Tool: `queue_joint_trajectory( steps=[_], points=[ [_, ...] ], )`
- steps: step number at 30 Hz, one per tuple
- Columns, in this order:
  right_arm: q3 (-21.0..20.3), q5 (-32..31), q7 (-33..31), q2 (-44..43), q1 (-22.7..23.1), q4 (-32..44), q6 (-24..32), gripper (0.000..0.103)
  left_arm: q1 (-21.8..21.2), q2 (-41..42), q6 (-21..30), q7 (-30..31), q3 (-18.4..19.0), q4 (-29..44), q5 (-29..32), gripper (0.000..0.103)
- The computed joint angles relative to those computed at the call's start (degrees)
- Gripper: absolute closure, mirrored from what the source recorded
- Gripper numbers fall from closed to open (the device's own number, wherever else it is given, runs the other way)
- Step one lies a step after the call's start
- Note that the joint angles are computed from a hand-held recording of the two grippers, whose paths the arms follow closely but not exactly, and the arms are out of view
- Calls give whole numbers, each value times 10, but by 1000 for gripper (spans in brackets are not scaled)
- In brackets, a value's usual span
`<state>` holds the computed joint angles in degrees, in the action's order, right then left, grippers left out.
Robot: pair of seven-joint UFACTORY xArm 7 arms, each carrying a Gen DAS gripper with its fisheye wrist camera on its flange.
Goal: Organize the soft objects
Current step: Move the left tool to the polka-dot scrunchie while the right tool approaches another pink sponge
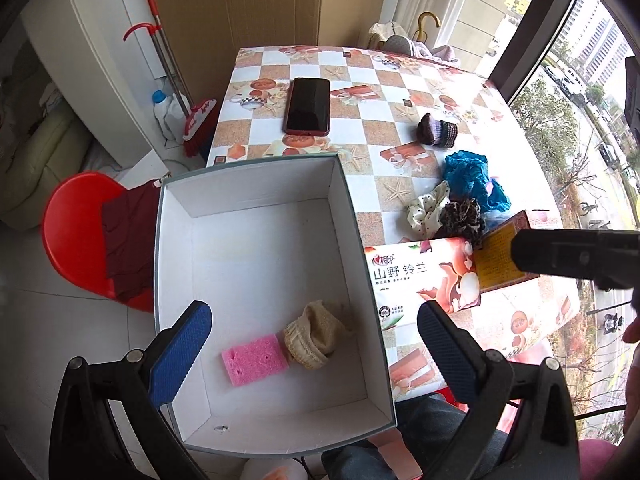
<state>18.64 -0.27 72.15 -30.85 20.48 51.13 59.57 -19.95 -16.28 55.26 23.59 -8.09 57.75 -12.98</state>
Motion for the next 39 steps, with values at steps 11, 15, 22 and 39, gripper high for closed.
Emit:
queue_joint_trajectory(
  steps=[11,15,22,39],
  points=[
    [-60,-2,6,-235,-82,-91,155,1,-50,137,-12,-64,-60,117,87,0],
    [-93,11,-15,-302,-116,-146,185,1,-75,203,0,-94,-67,174,123,0],
    [-136,41,-69,-357,-157,-216,198,1,-119,329,72,-125,-65,289,145,0],
    [-212,63,-289,-91,-217,-219,26,1,-204,512,210,-153,-33,464,203,0]
  ],
)
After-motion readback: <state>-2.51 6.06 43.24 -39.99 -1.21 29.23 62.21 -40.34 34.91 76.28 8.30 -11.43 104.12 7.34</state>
